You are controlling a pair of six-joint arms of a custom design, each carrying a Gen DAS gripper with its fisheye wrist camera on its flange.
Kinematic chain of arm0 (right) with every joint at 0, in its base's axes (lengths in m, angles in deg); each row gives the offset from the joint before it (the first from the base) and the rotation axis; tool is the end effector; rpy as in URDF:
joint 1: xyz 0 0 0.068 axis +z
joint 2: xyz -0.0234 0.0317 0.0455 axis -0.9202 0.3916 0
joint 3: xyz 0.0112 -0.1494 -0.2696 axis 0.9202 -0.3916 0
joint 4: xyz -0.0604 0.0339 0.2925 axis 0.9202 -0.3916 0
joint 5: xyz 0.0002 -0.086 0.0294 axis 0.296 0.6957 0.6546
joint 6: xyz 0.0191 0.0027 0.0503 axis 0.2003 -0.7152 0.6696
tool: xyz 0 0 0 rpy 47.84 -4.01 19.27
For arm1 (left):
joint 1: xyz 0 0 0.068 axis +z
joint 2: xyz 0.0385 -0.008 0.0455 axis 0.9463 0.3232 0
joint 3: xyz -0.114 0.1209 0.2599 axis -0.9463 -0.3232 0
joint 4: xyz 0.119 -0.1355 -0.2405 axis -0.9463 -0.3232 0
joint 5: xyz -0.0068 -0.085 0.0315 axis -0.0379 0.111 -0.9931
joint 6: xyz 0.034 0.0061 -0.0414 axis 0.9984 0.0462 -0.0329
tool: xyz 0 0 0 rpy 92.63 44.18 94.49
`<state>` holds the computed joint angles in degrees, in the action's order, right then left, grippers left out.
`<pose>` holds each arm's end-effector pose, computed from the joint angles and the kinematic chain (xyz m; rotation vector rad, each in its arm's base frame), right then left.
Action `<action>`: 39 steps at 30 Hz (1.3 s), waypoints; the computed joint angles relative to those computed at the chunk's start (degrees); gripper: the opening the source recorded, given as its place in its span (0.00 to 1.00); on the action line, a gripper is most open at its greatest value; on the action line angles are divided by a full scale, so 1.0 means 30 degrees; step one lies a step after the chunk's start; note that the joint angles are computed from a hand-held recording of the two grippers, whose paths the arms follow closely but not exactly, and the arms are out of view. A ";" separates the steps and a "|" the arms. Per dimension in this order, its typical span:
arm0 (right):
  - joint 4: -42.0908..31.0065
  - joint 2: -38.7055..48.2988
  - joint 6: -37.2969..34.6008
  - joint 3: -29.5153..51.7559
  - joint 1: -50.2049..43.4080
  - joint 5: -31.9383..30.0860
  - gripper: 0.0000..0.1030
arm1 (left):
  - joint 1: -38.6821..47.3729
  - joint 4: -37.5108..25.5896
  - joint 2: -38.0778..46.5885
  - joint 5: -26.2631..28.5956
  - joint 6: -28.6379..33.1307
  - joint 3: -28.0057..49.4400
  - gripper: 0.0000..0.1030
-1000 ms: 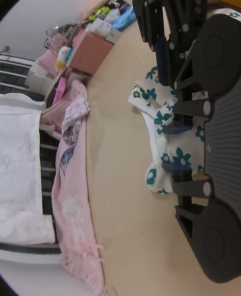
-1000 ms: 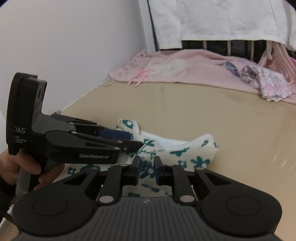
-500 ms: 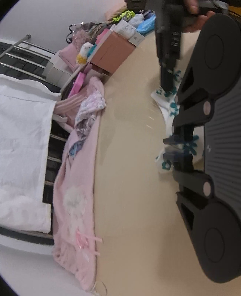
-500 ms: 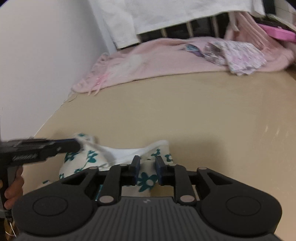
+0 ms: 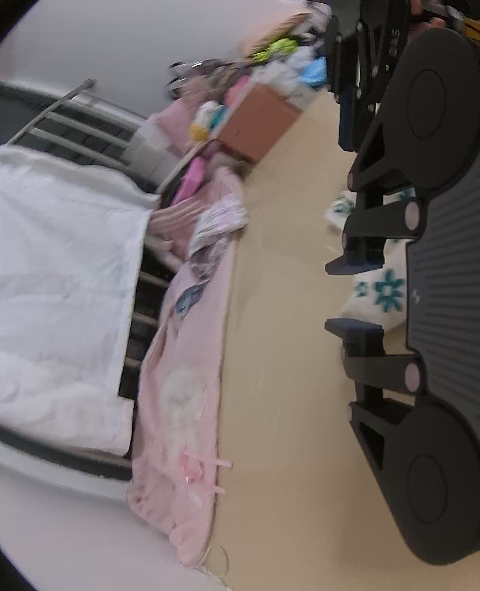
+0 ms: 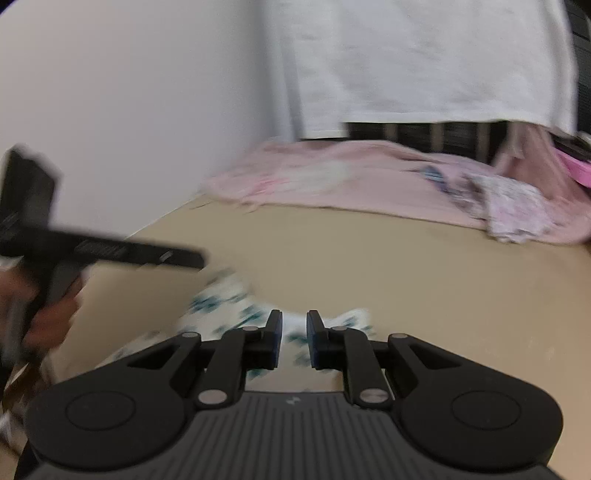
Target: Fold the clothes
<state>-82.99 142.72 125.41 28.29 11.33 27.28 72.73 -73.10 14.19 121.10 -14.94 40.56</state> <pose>0.0819 0.2521 0.1942 0.0571 2.1270 0.1118 0.2522 -0.0193 0.1823 0.7594 2.1276 -0.7907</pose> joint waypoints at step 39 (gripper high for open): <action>0.4281 0.2917 -1.2572 -0.0451 0.4468 -0.0599 0.91 | 0.5523 -1.1110 0.3696 0.5709 0.5189 -0.1580 0.20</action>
